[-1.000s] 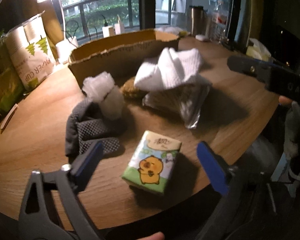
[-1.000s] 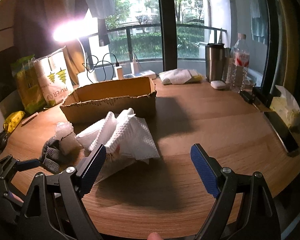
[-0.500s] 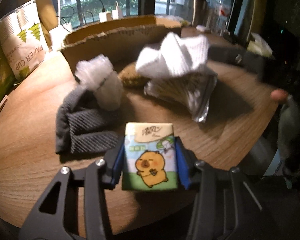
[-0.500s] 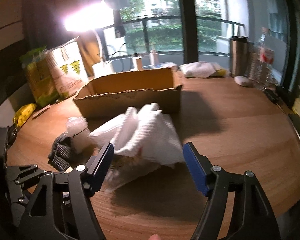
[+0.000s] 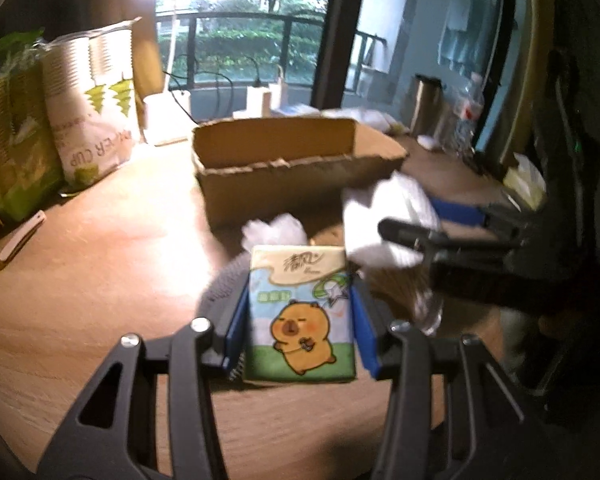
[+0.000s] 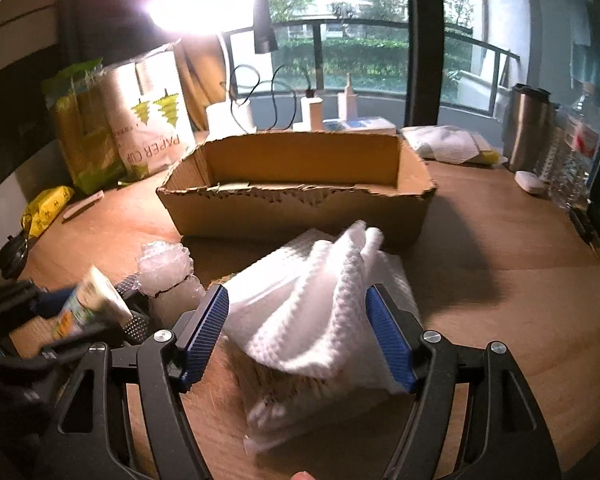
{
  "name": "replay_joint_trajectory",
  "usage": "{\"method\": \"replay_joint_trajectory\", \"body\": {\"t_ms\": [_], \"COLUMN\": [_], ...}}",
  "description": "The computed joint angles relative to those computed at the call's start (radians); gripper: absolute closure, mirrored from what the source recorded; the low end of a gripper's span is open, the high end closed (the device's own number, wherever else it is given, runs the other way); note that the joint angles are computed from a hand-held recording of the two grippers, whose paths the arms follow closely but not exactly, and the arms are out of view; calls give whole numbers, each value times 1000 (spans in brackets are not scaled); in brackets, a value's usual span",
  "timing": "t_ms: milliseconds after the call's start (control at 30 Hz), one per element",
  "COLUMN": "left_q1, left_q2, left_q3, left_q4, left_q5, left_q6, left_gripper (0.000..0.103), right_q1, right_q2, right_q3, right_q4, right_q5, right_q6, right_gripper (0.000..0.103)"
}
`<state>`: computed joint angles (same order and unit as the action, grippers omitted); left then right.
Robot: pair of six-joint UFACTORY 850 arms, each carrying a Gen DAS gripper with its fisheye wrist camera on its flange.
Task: Organize soft objects
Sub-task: 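Grasp the green cartoon tissue pack with the left gripper while the right gripper grasps the white towel, then carry the tissue pack and towel into the cardboard box while both grippers open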
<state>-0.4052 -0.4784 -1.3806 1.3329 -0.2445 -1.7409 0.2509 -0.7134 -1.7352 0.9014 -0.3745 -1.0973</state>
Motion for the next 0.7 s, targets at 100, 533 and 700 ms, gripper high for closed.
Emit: {"method": "replay_joint_trajectory", "body": {"t_ms": [100,533,700], "left_q1": [15,26,29], "left_q2": [11,17,12], "left_q3": [16,17,-9], "left_q4": [96,238,275], "left_q5": [8,11,6], "left_q6": [-105,-250,-286], "left_gripper": [56,56,56], "right_q1": [20,40,28], "right_q2": [-23,-17,19], "right_q3": [-30,-25,-10], "right_q4": [-111,-142,88], "right_q5": [7,74,51], "right_q6": [92,59,-175], "right_gripper": [28,88,92]}}
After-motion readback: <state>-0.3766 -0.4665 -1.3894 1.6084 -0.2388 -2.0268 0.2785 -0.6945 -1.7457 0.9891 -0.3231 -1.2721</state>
